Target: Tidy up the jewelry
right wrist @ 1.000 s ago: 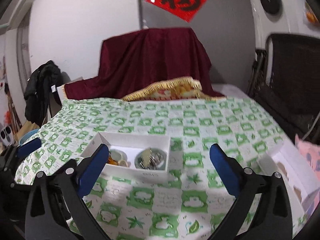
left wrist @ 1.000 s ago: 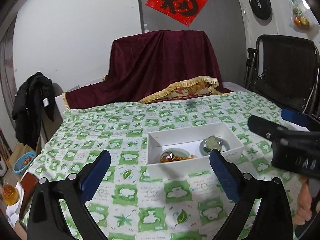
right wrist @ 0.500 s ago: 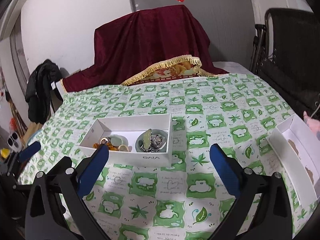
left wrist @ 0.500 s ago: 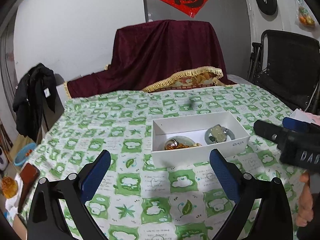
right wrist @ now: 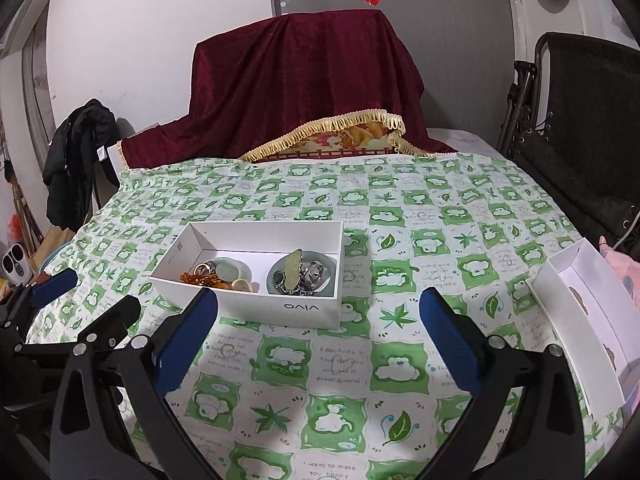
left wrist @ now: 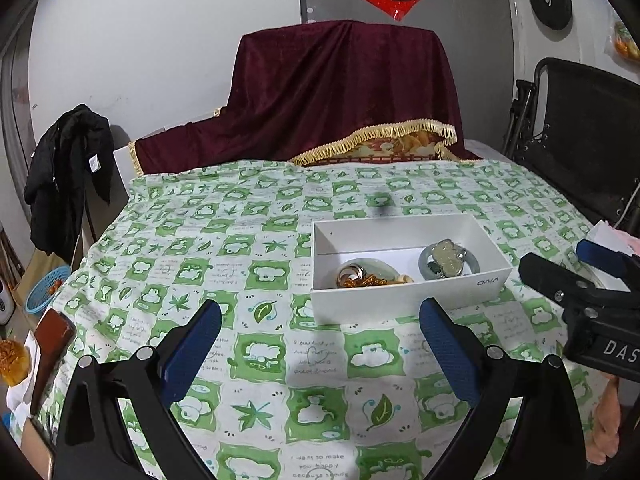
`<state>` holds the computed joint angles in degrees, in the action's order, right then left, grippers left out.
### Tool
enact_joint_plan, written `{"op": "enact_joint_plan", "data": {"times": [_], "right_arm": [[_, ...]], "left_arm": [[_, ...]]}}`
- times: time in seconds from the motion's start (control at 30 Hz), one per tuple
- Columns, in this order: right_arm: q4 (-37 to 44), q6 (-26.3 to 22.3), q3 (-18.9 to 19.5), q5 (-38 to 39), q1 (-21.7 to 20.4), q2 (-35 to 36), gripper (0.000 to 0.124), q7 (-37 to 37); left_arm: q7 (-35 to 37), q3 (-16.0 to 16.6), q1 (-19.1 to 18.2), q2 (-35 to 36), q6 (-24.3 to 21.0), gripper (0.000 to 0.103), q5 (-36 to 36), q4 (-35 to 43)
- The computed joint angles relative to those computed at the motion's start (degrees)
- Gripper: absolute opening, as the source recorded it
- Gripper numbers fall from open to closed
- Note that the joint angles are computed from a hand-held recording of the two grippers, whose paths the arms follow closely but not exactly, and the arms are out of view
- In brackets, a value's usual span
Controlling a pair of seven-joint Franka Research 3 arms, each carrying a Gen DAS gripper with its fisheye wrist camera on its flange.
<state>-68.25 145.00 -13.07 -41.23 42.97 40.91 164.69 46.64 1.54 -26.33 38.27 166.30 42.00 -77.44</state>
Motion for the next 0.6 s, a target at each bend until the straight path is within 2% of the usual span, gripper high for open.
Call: {"op": "enact_joint_plan", "data": {"times": [0.13, 0.23, 0.47, 0.6], "right_arm": [[0.3, -0.4, 0.3, 0.7, -0.2, 0.3, 0.098, -0.5], [0.3, -0.2, 0.3, 1.1, -0.3, 0.4, 0.098, -0.5], [-0.1, -0.1, 0.1, 1.4, -0.1, 0.3, 0.098, 0.0], [-0.4, 0.2, 0.0, 1.3, -0.1, 0.1, 0.098, 0.5]], "left_arm": [[-0.7, 0.4, -0.2, 0.0, -0.5, 0.099, 0.2, 0.1], [-2.9, 2.1, -1.4, -0.2, 0.0, 0.099, 2.3, -0.1], [-4.2, 1.9, -1.3, -0.2, 0.1, 0.1, 3.4, 0.1], [-6.2, 2.8, -2.0, -0.2, -0.7, 0.1, 5.0, 0.4]]}}
